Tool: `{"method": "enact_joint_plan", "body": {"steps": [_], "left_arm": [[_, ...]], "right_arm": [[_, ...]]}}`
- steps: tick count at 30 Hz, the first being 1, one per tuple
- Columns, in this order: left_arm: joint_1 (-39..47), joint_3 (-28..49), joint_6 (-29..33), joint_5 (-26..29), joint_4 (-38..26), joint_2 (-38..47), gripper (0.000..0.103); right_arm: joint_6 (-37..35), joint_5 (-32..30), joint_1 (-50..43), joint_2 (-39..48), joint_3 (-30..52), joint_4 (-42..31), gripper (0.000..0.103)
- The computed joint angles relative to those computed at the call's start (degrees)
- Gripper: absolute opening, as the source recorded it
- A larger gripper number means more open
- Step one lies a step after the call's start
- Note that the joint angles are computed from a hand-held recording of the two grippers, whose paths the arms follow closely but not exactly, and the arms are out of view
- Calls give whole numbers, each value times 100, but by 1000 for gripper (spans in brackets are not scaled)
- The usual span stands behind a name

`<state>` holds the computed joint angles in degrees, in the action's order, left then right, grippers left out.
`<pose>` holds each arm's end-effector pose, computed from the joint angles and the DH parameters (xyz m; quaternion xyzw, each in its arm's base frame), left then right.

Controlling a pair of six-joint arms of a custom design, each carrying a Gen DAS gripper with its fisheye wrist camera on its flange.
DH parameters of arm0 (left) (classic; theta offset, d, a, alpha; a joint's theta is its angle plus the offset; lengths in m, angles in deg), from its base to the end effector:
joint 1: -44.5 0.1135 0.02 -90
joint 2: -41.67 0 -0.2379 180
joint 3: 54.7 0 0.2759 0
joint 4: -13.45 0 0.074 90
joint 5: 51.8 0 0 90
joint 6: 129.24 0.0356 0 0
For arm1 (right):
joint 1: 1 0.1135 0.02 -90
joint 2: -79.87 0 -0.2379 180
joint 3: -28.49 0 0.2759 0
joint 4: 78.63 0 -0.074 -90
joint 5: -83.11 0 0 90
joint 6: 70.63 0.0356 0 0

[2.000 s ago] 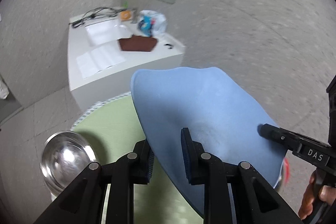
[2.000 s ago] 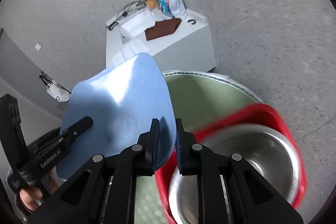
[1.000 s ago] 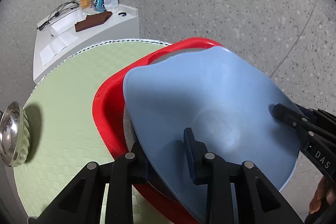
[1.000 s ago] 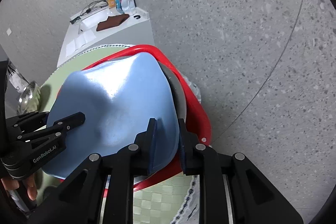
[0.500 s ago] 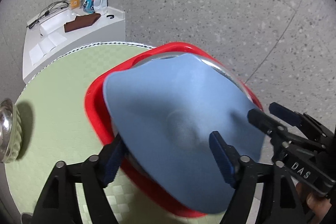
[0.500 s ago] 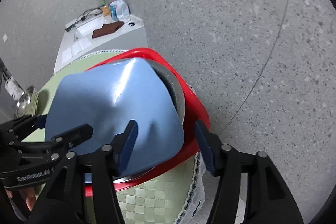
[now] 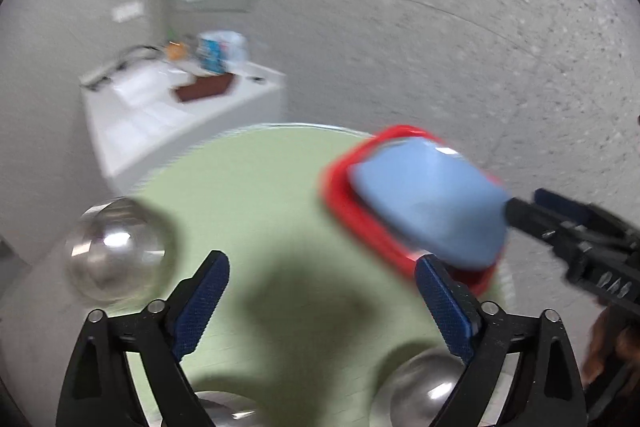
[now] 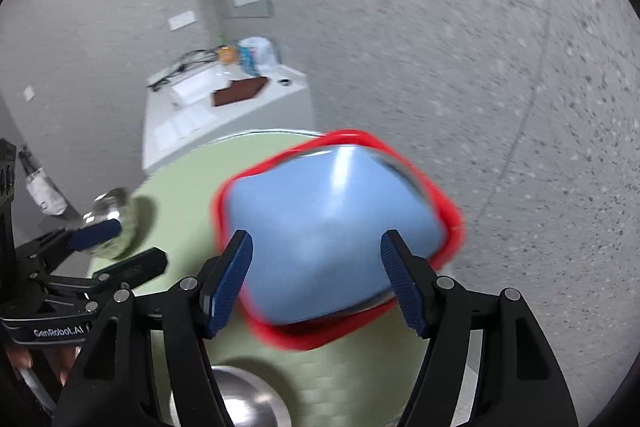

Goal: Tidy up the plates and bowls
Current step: 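Open both grippers and withdraw from the blue plate, then grasp the rim of a medium steel bowl with both grippers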

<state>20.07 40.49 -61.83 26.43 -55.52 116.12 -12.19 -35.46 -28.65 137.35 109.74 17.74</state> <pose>0.2641 -0.1120 0.3592 -0.0216 0.9298 -0.0536 0.3634 0.1828 -0.0766 0.3343 -0.0960 0.9330 0.0827 0.3368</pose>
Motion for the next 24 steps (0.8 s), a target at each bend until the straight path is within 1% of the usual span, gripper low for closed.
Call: {"method": "enact_joint_plan", "body": {"steps": [3,4,7,8,10,12,13,15,16,18,20,21,22,23,24], "left_arm": [[488,-959,216,-110,-321,-1233,94],[659,-1187,251,-73,-440,-1537,94],[1530,-2045,636,427,-809,-2607,94],[1657,-2195,706,524,-905,-2797,94],[2229,-2601,1091,993,-1144,-3308,92],[2539,-2863,1412,1279,-1292,-3635,92],[2657,-2939,1582,1372,-1365,-3737,91],[2946,-3015,1920,1628,-1471,-3845,89],[3191,-3077,2152,1857,-1522,-3880,88],[3683,-3153,2577,2327,-1652,-3860,81],[4170,-3177,3071,2728,-1716,-3689,72],[4473,-3039,3514,3190,-1978,-3388,68],[4561,-3054,3674,3283,-2007,-3314,61],[4567,-3035,3750,3343,-1977,-3149,53],[4655,-3043,3881,3433,-1979,-3033,49]], "right_arm": [[404,144,733,-711,-371,-288,70],[665,319,1186,-1018,-568,-345,71],[1435,846,2467,-1618,-1063,-371,71],[1802,1140,3088,-1794,-1268,-380,71],[2484,1538,4112,-2058,-1666,-305,70],[3076,1910,4963,-2172,-1954,-256,70],[3454,2050,5378,-2241,-2153,-198,70],[3938,2231,5929,-2283,-2388,-125,70],[4160,2330,6133,-2301,-2554,-36,70],[4460,2472,6428,-2286,-2722,15,70],[4750,2622,6653,-2287,-2890,64,70],[4854,2652,6720,-2260,-2948,77,70],[4920,2625,6713,-2256,-3017,90,69],[4971,2633,6733,-2223,-3057,131,65],[4994,2631,6742,-2158,-3086,173,58]]}}
